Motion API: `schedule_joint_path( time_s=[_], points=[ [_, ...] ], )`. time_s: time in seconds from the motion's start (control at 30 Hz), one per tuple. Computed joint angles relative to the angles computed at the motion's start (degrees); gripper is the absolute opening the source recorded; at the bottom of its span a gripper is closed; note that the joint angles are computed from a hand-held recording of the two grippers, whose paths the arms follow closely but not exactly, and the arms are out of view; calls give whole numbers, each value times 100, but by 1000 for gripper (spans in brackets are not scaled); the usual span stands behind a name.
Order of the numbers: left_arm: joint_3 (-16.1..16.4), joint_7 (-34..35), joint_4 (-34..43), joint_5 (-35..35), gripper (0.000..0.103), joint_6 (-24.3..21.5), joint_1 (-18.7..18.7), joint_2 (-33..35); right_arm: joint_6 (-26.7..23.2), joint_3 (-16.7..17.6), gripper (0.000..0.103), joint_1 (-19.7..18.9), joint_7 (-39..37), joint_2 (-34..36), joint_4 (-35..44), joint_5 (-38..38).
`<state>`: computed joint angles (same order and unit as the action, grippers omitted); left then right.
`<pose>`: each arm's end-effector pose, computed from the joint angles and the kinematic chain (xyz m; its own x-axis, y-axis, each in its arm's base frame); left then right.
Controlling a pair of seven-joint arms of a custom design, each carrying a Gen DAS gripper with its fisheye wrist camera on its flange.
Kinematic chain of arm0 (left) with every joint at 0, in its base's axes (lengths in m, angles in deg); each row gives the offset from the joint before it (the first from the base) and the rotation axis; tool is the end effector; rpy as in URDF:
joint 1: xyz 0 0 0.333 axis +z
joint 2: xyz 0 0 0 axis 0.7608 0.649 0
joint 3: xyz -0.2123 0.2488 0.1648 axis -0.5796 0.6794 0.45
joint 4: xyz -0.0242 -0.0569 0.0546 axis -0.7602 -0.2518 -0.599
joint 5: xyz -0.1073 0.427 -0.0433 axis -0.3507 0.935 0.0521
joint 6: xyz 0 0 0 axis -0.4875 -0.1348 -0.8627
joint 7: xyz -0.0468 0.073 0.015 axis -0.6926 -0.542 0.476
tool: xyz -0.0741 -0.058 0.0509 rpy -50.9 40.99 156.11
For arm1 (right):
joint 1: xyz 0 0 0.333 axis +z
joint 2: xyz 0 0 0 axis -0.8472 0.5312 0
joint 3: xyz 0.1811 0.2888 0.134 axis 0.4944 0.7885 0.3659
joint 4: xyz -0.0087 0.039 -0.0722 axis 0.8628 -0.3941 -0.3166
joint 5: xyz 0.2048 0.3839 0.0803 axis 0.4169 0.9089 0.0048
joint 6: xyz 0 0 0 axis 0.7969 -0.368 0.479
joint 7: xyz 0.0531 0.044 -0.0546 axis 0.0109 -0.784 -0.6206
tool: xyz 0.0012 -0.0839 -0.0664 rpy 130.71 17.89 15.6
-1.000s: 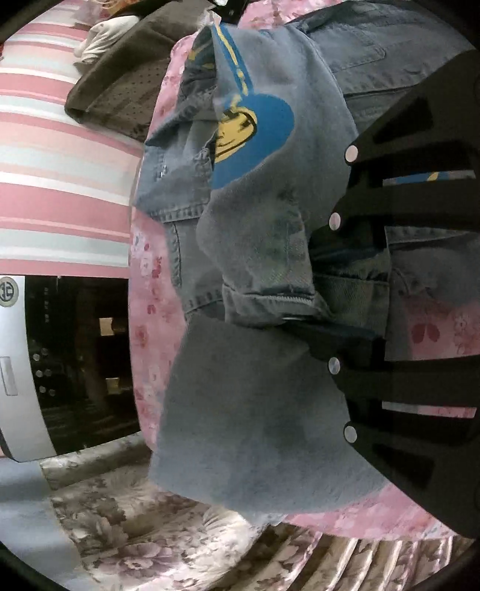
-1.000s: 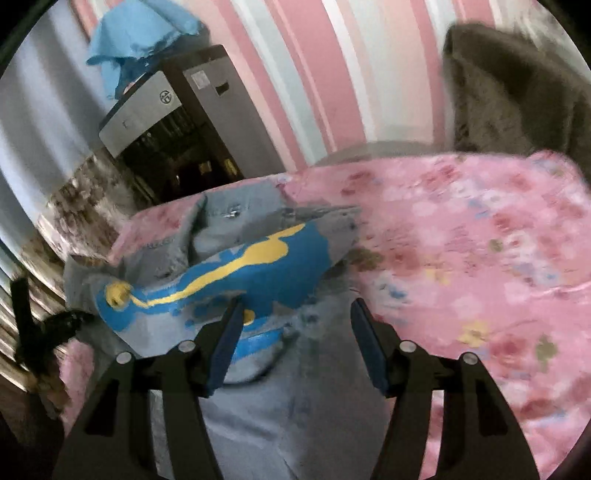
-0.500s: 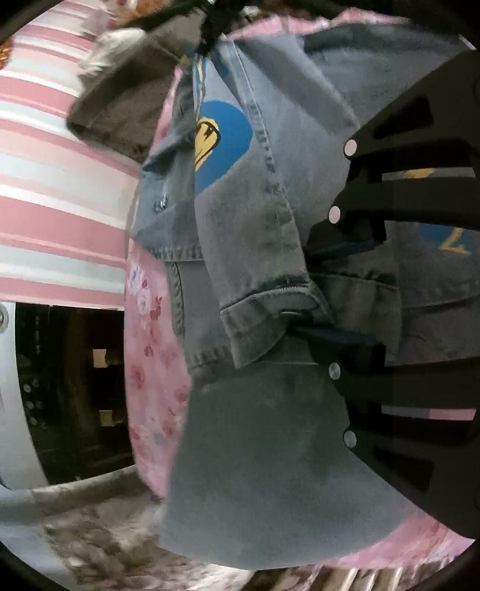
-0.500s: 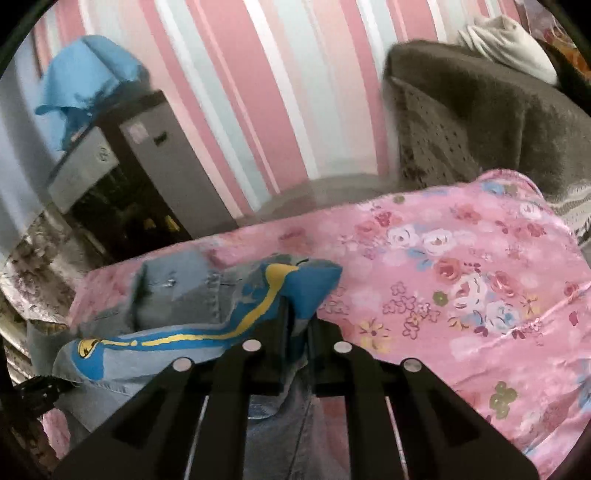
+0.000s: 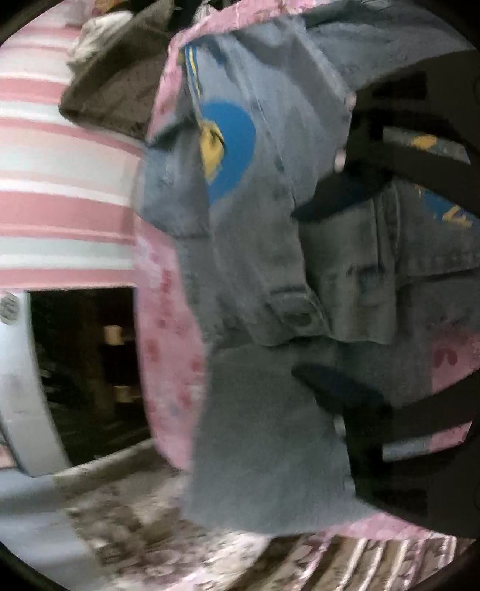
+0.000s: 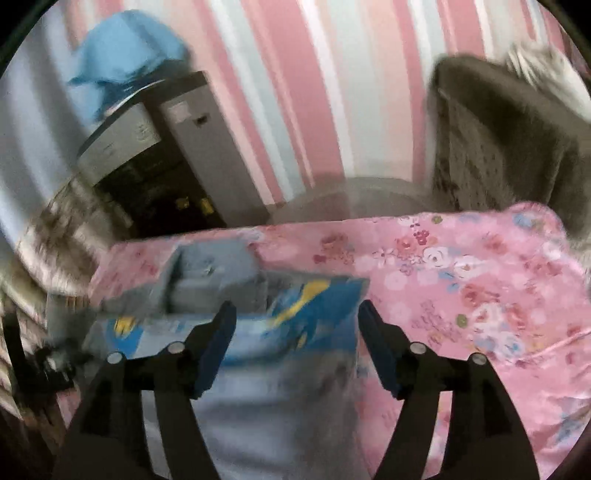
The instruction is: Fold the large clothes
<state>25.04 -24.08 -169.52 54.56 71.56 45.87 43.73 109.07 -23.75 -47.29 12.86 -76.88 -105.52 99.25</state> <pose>0.4649 -0.1948 0.4996 0.1991 -0.9782 -0.0596 -0.7806 -0.1215 -0.6130 0.5733 0.0415 0.5144 0.3340 -0.9009 -0.2774 -0.7276 -0.0593 -0.6835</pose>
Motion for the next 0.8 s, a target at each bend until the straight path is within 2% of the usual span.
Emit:
schedule_joint_path(
  time_s=[0.03,0.07,0.17,0.2,0.23,0.27,0.3,0.33,0.4,0.43,0.5,0.57,0.63,0.8],
  points=[
    [-148,-161,50,278,97,-84,88,-60,24,19,69,7,-100,-174,-194,-68],
    [-279,-321,113,552,98,-175,160,-99,95,6,69,54,-226,-310,-360,11],
    [-289,-376,276,874,99,-54,137,2,222,-80,69,312,-823,-625,-785,382],
    [-280,-387,342,910,98,-79,126,88,373,-12,63,357,-887,-674,-912,245],
    [-242,-363,417,914,90,-80,105,216,490,60,42,363,-804,-675,-992,-14],
    [-129,-213,467,798,81,26,37,389,544,141,32,332,-608,-673,-1071,-386],
    [-16,-3,502,579,59,41,-60,509,515,196,21,289,-341,-634,-1098,-758],
    [148,350,543,154,43,46,-196,673,473,215,21,258,-89,-581,-1114,-1045],
    [261,513,515,-131,40,139,-250,836,714,257,21,209,286,-503,-1202,-1540],
    [289,543,477,-176,33,192,-251,884,859,312,18,134,545,-454,-1259,-1894],
    [344,635,392,-332,28,276,-276,905,837,188,14,181,711,-379,-1275,-2064],
    [383,727,330,-471,26,369,-279,895,797,-13,14,338,510,-300,-1251,-1804],
    [375,765,427,-486,22,268,-247,995,869,-29,13,368,464,-213,-1205,-1763],
    [346,498,717,-206,22,-27,-248,1252,744,8,13,301,571,-39,-1008,-1725]
  ],
)
